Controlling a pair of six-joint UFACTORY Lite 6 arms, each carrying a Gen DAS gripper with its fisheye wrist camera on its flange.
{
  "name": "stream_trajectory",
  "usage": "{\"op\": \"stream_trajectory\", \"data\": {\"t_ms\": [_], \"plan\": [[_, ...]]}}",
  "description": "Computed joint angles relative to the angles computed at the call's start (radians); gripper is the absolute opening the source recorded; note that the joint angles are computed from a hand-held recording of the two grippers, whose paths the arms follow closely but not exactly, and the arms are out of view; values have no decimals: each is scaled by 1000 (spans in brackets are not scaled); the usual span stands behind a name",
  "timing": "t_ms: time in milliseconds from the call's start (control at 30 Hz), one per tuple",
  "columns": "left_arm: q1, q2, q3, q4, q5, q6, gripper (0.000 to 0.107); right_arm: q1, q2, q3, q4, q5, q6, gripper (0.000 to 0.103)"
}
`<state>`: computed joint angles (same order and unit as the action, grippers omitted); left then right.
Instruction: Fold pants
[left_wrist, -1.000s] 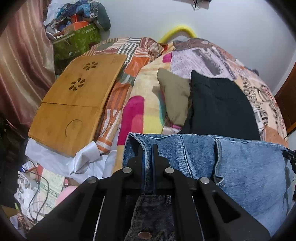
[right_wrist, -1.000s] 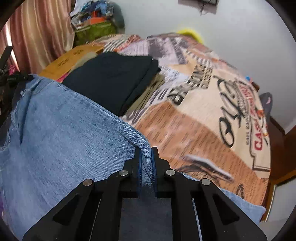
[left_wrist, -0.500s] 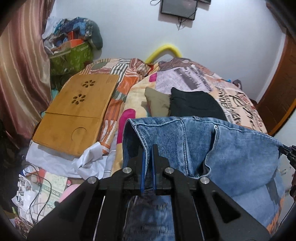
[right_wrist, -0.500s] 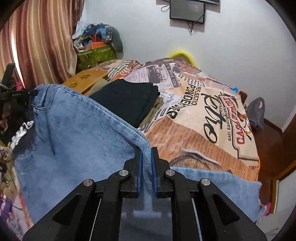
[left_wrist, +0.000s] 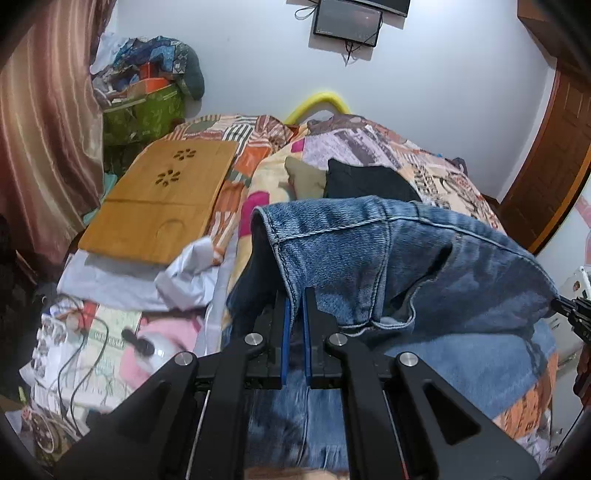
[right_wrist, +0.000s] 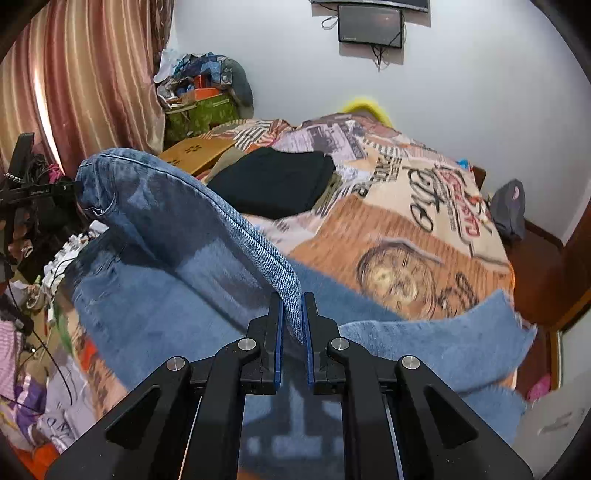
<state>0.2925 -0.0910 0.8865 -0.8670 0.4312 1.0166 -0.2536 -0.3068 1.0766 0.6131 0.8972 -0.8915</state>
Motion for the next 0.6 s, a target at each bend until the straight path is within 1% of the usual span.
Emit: {"op": "stream_trajectory", "data": {"t_ms": [167, 300, 467, 600], "plan": [[83, -114, -181, -99, 25, 147, 5, -36, -150, -150, -8, 42, -10, 8], [123, -168, -312, -139, -3, 220, 5, -38, -255, -266, -35, 49, -3, 8], [152, -147, -415, -221, -55, 307, 5, -17, -361, -378, -74, 43, 66, 9], [175, -119, -454, -268, -84, 368, 6, -27, -395, -433, -69, 38, 72, 10]]}}
